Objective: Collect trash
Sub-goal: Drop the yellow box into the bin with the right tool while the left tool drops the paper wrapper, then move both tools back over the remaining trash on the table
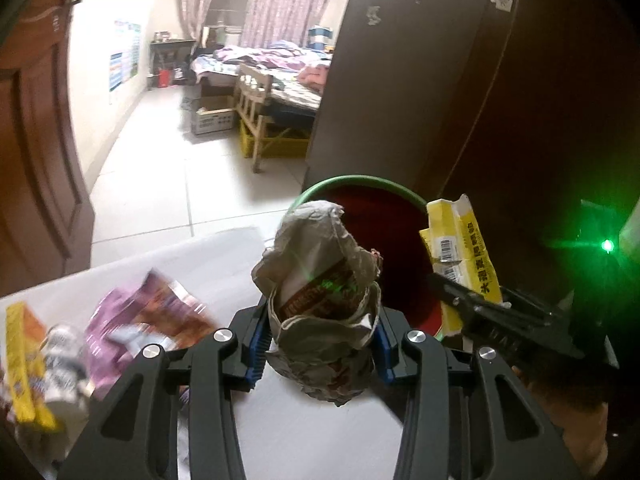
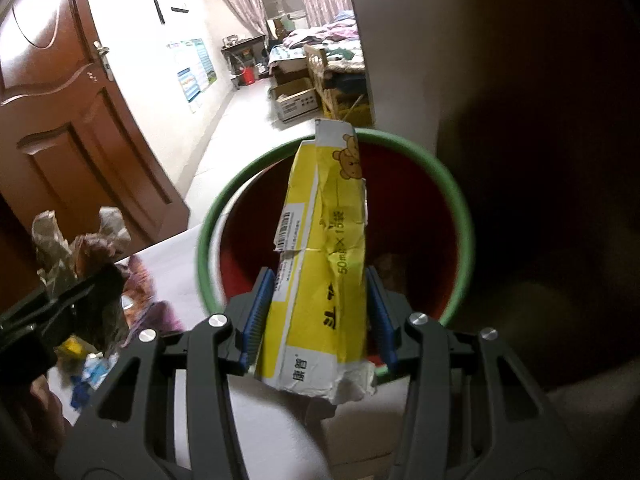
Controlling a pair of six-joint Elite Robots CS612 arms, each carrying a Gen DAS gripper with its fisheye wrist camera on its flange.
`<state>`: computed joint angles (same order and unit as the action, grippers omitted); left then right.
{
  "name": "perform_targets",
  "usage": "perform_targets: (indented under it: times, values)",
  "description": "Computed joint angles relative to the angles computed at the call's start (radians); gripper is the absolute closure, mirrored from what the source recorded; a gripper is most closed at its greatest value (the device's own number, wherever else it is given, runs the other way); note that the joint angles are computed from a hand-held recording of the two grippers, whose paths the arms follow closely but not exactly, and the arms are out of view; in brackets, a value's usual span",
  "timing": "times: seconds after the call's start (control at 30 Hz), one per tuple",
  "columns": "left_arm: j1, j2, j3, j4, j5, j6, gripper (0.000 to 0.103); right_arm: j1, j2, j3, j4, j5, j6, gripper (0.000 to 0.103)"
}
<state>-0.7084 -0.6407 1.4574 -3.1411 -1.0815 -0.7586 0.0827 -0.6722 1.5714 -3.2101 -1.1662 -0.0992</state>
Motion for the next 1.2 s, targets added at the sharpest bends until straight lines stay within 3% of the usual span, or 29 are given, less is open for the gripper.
perform_targets:
  times: [0.37,0.63,0.73,0.77,0.83,0.9,1.2]
  values:
    - [0.044,0.073,-0.168,0.098,-0.087,0.013,0.063,-0.012,0.051,-0.092,0.067,-0.016,0.015,0.058]
    - [0.050,0.094,-0.214,0.139,-0.125,0.018,0.063,-0.009,0.056,-0.110,0.110,-0.021,0.004,0.058]
    - [0.056,0.100,-0.232,0.148,-0.124,0.025,0.050,-0.004,0.057,-0.117,0.125,-0.036,-0.003,0.056]
    - [0.056,0.099,-0.232,0.148,-0.118,0.019,0.041,-0.001,0.058,-0.121,0.129,-0.045,-0.004,0.054]
    - [0.056,0.097,-0.230,0.145,-0.112,0.015,0.038,-0.001,0.058,-0.122,0.129,-0.046,-0.004,0.048]
    - [0.055,0.090,-0.221,0.140,-0.103,0.006,0.027,0.000,0.056,-0.116,0.116,-0.051,0.000,0.021]
    - [0.047,0.054,-0.151,0.095,-0.056,-0.039,0.008,0.007,0.052,-0.102,0.075,-0.072,0.006,0.005]
